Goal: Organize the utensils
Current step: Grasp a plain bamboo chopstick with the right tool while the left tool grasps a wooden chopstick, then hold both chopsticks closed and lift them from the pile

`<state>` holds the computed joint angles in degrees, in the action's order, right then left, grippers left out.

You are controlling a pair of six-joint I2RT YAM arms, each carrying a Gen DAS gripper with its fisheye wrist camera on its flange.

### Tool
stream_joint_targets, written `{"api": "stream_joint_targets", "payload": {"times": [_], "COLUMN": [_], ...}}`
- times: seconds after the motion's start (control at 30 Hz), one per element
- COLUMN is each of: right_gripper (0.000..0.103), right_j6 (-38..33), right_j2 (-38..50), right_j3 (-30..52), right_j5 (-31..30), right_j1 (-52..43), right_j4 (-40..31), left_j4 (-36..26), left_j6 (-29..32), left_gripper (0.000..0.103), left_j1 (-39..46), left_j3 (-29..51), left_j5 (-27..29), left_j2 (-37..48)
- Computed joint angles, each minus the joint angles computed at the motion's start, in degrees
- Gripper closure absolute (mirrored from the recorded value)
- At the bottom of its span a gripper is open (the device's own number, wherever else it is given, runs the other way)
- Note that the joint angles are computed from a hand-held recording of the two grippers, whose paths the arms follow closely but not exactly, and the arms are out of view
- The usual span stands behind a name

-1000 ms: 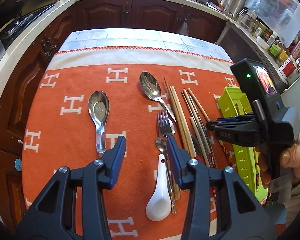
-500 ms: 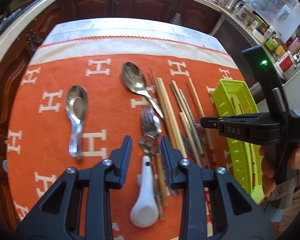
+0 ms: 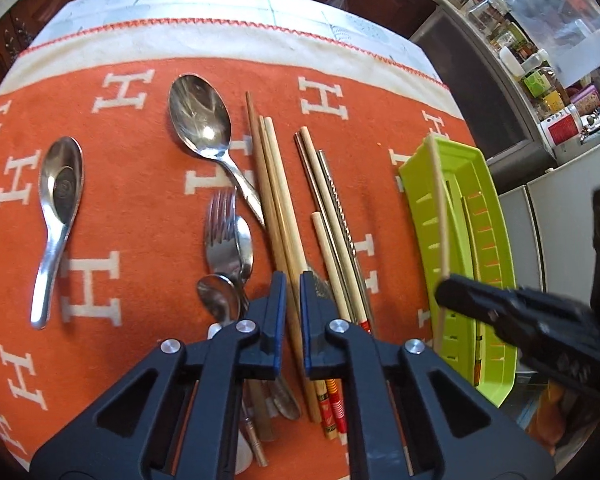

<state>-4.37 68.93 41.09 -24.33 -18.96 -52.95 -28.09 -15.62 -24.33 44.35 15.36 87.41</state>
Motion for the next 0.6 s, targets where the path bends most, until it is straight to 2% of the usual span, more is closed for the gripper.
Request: {"api": "stream_joint_targets", "payload": {"times": [0.2,0.6], "right_gripper": [0.098,0.098], "right_j6": [-4.0,-6.76], "right_j2": [-4.13,-5.07], "right_j3": [-1.88,-3.25], "right_j5": [-2.83,-4.98], "right_j1": [-4.31,-6.78], "right_j4": [-3.67,-4.78], "left_j4": [0.26,-0.29], "left_j6": [-1.56,-1.57], "left_gripper": [0.101,0.101], "left_j1": [-0.78,0.24], "left_j3": [1.73,1.76], "left_j5": [-1.3,-1.79], "left_j2": [3.63,4.89]}}
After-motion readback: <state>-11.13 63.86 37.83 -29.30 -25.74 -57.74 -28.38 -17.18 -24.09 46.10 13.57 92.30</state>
